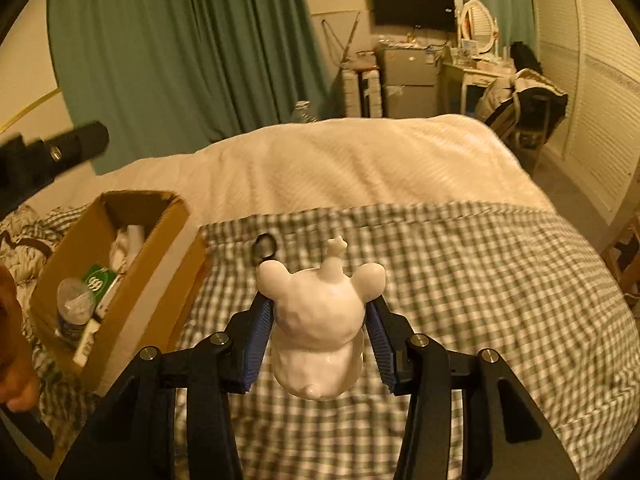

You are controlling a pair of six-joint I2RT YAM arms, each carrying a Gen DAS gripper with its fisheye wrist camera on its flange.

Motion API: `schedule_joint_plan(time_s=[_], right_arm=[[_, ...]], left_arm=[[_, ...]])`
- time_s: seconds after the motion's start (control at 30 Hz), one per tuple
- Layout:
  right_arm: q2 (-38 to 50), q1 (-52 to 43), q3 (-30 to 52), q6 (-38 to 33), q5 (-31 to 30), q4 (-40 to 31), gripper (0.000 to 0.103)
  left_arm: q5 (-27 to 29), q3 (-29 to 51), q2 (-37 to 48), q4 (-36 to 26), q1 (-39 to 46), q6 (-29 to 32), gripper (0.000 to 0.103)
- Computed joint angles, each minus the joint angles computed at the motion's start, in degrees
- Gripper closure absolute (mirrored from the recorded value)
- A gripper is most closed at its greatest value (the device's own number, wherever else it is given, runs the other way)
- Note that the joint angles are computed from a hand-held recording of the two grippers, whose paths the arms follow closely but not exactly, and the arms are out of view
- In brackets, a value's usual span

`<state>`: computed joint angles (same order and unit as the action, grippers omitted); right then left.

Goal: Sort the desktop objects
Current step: 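Move the left gripper to the black hair tie while the right gripper holds the plush toy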

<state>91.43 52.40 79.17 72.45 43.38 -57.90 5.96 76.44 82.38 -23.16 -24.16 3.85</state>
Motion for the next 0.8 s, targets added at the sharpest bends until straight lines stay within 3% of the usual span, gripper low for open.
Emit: schedule_joint_plan(time_s=[0.2,0.63,0.8], right_arm=[[-3.8,-3.5,-6.9,-2.7,-1.4,4.8,0.058],[0.0,-14.3,-15.7,-18.5,-9.7,23.3,0.058],[4.0,-18.6,-17.0,-24.1,-14.0,30.0,0.058]], left_arm=[[-4.2,-0.2,6.7,1.8,-5.1,-2.0,0.019],[-6.6,5.5,27.9,6.7,-5.5,-8.5,0.020],[-9.5,11.4,36.4,7.5,-5.1,-9.7,0.020]])
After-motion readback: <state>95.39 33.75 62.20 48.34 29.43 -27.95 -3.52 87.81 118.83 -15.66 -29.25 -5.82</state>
